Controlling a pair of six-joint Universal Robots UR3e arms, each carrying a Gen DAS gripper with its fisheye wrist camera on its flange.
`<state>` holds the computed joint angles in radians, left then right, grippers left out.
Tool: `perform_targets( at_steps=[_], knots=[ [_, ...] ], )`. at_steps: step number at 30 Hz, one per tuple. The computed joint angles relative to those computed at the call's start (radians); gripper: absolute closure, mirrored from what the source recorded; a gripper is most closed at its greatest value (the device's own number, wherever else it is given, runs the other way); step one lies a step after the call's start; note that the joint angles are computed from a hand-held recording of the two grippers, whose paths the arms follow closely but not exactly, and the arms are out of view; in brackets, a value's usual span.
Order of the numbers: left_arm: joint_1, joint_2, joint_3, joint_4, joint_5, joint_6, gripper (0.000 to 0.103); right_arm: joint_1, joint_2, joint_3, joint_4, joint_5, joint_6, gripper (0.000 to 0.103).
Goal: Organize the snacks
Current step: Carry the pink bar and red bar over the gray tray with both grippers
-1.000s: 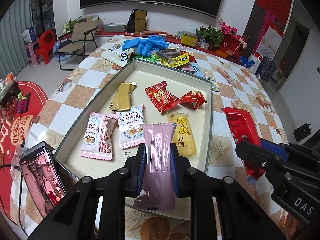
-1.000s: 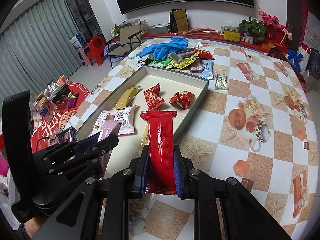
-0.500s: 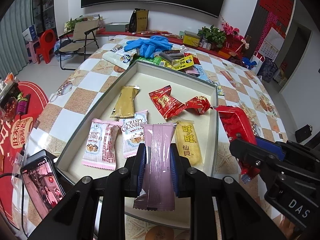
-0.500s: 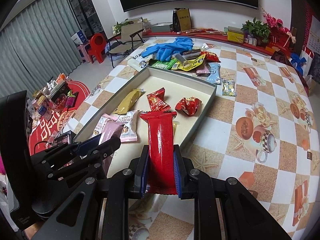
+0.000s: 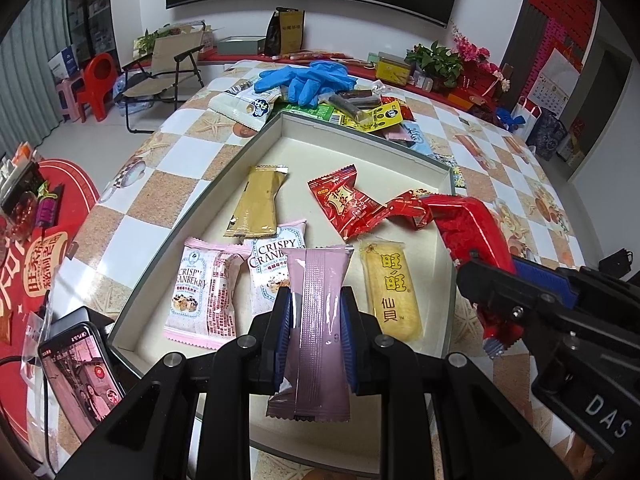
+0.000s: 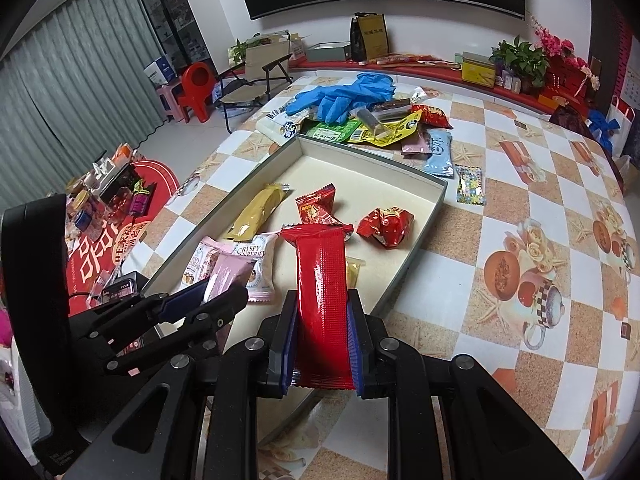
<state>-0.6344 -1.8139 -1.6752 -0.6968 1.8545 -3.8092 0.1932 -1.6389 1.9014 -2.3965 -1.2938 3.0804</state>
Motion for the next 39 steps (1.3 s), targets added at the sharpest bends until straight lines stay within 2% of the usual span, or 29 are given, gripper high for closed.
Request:
perform_targets(
  at_steps=[39],
  knots=[
    [0.07,-0.037,0.032,-0.015,-0.034,0.037,0.078,0.035,0.16,-0.135,-0.015,-0.008,0.013,0.08]
  ],
)
